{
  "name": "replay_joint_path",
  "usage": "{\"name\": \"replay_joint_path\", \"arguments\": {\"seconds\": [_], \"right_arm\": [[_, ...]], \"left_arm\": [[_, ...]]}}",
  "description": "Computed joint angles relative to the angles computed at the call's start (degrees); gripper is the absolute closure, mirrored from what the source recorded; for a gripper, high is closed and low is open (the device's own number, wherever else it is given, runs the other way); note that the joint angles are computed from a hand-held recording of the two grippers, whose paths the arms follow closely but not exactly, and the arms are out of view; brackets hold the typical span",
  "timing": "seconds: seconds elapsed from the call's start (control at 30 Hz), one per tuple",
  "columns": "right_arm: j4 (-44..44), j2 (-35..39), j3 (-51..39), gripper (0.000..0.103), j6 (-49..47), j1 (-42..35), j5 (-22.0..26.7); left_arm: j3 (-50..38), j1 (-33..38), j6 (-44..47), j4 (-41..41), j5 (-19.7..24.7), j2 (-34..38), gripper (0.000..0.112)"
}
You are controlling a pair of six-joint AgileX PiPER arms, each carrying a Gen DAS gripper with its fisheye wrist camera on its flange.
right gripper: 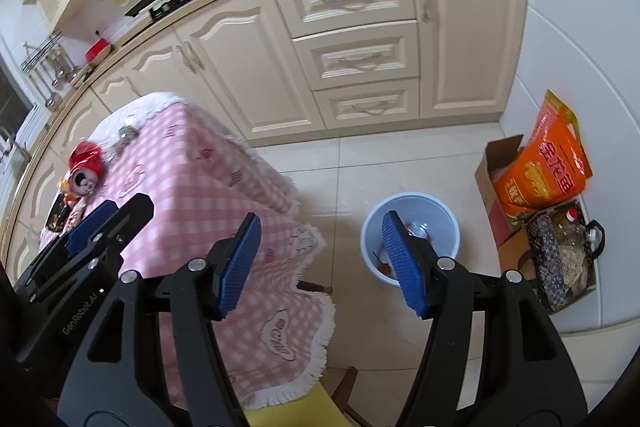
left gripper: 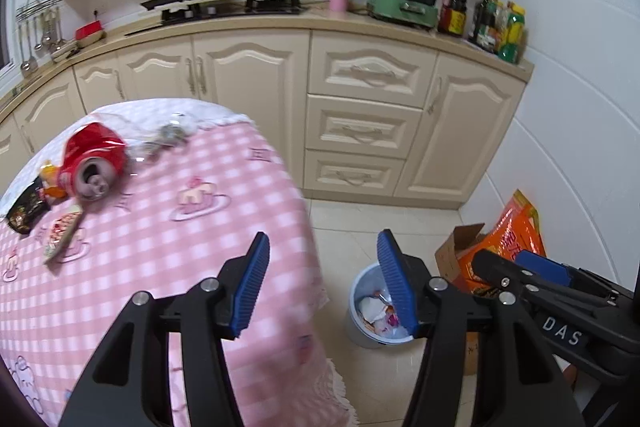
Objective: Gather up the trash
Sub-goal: 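Move both open tools back toward the table, then grasp the red-white checkered snack wrapper with the right tool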
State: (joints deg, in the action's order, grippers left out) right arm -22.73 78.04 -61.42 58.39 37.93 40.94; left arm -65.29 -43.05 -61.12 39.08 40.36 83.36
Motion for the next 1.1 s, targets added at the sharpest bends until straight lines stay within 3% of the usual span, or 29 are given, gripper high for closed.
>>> {"name": "replay_joint_path", "arguments": {"seconds": [0.27, 0.57, 0.87, 1.1], "right_arm": [[-5.0, 6.5, -8.7, 0.039, 6.3, 9.2, 4.6], [-6.2, 17.1, -23.7, 0.038, 4.4, 16.3, 9.3], [-1.1, 33.0, -45.0, 0.037, -4.7, 20.5, 14.7], [4.8, 48.5, -68.2, 0.037, -12.2, 22.7, 23.2]], "left_arm": [[7.6, 7.0, 3.3, -1.9, -2.2, -9.6, 0.057], [13.3, 19.7, 14.3, -9.3, -5.2, -18.9, 0.057], [17.8, 42.2, 39.6, -29.3, -9.5, -23.7, 0.053], [20.2, 59.2, 61.7, -47.1, -10.3, -22.7, 0.053]]}}
